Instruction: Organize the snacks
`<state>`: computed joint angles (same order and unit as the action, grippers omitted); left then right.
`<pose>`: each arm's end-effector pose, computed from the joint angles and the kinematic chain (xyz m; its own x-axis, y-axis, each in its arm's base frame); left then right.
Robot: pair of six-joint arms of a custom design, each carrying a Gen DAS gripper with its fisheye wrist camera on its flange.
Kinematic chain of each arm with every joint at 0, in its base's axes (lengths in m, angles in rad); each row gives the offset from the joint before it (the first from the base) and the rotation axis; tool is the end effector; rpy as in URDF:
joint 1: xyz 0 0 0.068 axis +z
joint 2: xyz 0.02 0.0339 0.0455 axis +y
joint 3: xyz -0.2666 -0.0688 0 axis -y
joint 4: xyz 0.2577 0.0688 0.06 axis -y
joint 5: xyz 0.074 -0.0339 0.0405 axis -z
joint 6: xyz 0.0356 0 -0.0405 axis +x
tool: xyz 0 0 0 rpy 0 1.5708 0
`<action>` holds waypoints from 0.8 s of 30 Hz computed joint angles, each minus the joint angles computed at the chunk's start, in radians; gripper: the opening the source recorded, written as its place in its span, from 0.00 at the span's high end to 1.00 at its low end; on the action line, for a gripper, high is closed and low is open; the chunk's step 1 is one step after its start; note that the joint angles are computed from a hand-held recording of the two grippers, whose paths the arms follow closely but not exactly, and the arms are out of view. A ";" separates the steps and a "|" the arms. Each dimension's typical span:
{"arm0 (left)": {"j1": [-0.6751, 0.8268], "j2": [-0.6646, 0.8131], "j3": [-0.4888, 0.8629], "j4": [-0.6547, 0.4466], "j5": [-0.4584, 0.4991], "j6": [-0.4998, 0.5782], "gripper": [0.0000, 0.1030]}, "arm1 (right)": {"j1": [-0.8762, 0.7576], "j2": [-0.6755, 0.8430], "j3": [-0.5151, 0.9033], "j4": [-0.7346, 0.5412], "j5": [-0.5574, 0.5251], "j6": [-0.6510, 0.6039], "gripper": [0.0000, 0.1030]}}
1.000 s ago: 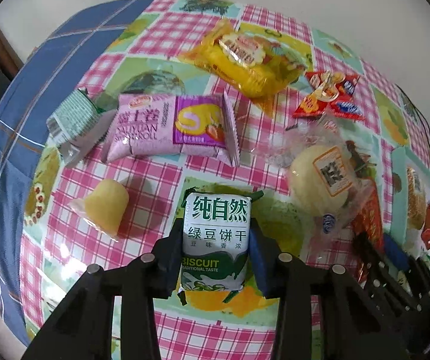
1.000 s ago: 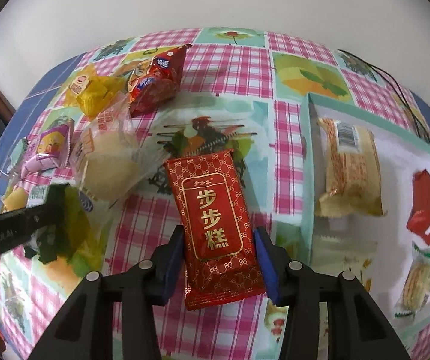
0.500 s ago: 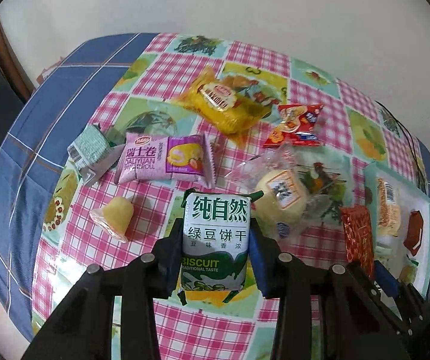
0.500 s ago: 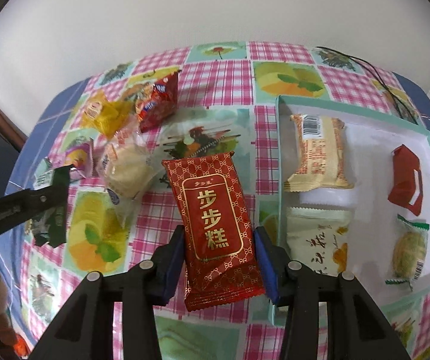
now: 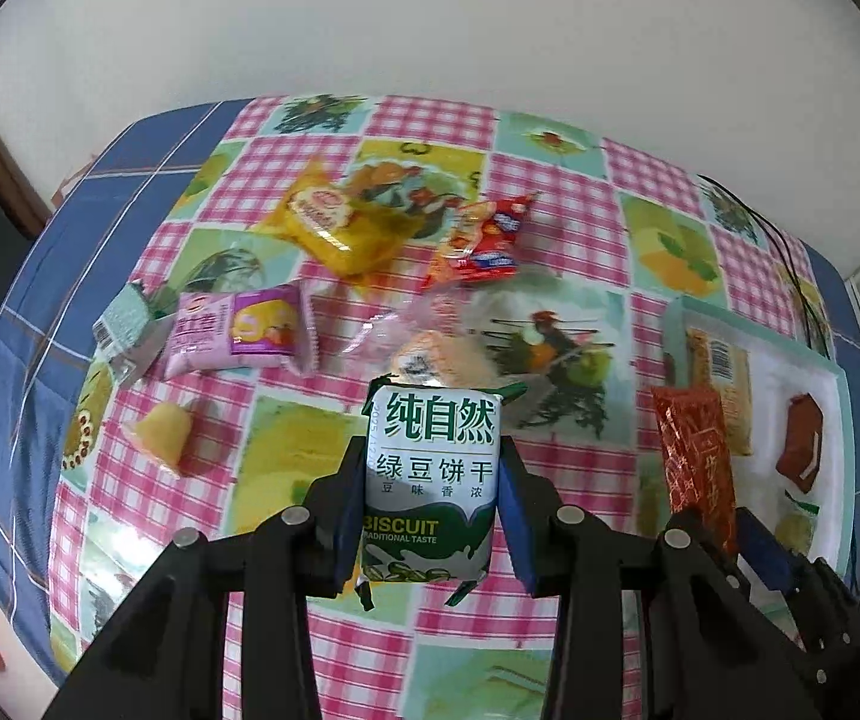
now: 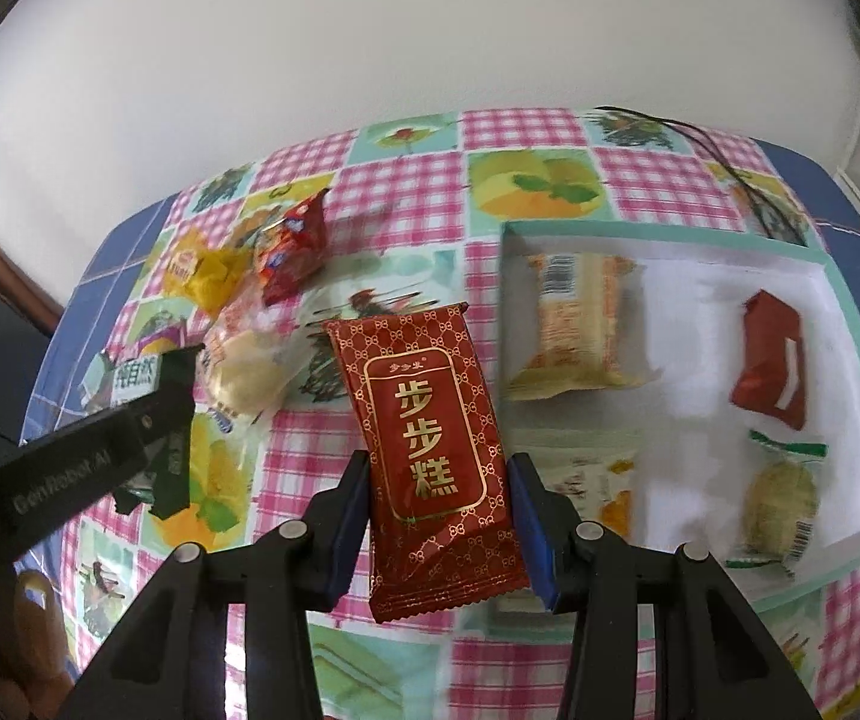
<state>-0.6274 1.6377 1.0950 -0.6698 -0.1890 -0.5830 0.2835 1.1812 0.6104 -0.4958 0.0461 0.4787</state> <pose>0.2692 -0.1870 0.1957 -0.9210 -0.0001 -0.3896 0.0194 0.9987 -0.0462 0.2126 0.0602 0.1754 -0.8650 0.2273 -0.4474 0.1582 0.9696 0.1867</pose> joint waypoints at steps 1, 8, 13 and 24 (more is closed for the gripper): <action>-0.015 0.007 0.010 -0.002 -0.003 -0.005 0.60 | -0.015 -0.009 -0.003 -0.004 -0.005 -0.008 0.53; -0.115 0.084 0.088 -0.015 -0.010 -0.037 0.60 | -0.207 -0.079 -0.038 -0.045 -0.045 -0.096 0.53; -0.187 0.150 0.155 -0.016 -0.005 -0.047 0.60 | -0.385 -0.099 -0.064 -0.060 -0.078 -0.183 0.53; -0.305 0.288 0.306 -0.048 -0.010 -0.036 0.60 | -0.699 -0.069 -0.071 -0.059 -0.136 -0.350 0.53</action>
<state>-0.9327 1.9257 1.4005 -0.7177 -0.1986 -0.6191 -0.4155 1.1118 0.5396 -0.5552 -0.0900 0.1289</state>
